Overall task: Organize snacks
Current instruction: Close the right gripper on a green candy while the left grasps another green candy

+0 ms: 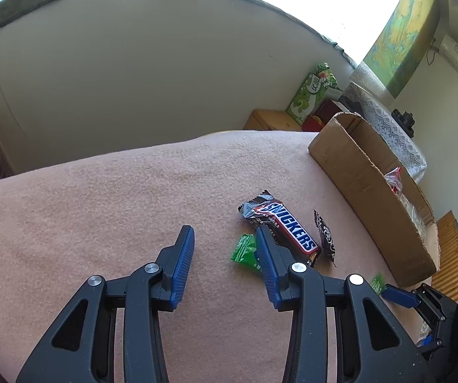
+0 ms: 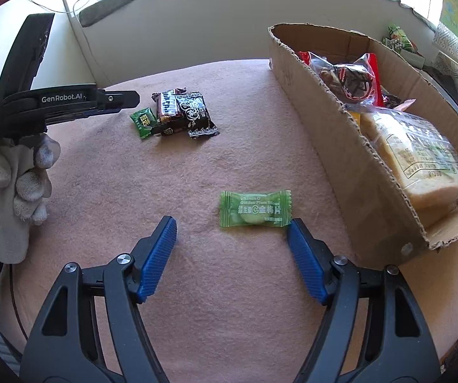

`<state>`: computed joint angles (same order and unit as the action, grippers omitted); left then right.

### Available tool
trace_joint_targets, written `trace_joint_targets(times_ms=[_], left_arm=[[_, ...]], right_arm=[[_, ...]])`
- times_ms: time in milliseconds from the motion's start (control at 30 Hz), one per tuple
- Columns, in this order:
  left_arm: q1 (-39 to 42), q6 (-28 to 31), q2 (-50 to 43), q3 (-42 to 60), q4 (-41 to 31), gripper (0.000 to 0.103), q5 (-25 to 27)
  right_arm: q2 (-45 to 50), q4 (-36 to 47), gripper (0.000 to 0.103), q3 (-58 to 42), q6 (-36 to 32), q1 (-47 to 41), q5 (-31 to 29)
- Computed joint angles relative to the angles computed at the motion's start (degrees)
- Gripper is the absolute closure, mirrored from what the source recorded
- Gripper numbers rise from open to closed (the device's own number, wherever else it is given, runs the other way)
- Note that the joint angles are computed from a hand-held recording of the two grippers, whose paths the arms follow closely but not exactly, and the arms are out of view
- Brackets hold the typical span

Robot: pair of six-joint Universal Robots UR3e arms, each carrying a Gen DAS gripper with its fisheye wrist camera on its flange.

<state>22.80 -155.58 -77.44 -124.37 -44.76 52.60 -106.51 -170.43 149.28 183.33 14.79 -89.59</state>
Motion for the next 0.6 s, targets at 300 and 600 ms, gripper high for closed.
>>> trace_joint_targets(times_ms=[300, 600], left_arm=[[-2.23, 5.1, -3.37, 4.22, -5.04, 0.067, -1.16], [-2.61, 15.25, 4.73, 0.54, -10.79, 0.067, 1.83]], right_arm=[[2.48, -1.21, 0.028, -1.56, 2.92, 0.01, 0.65], [10.79, -3.32, 0.028, -7.63, 4.53, 4.08, -0.82]])
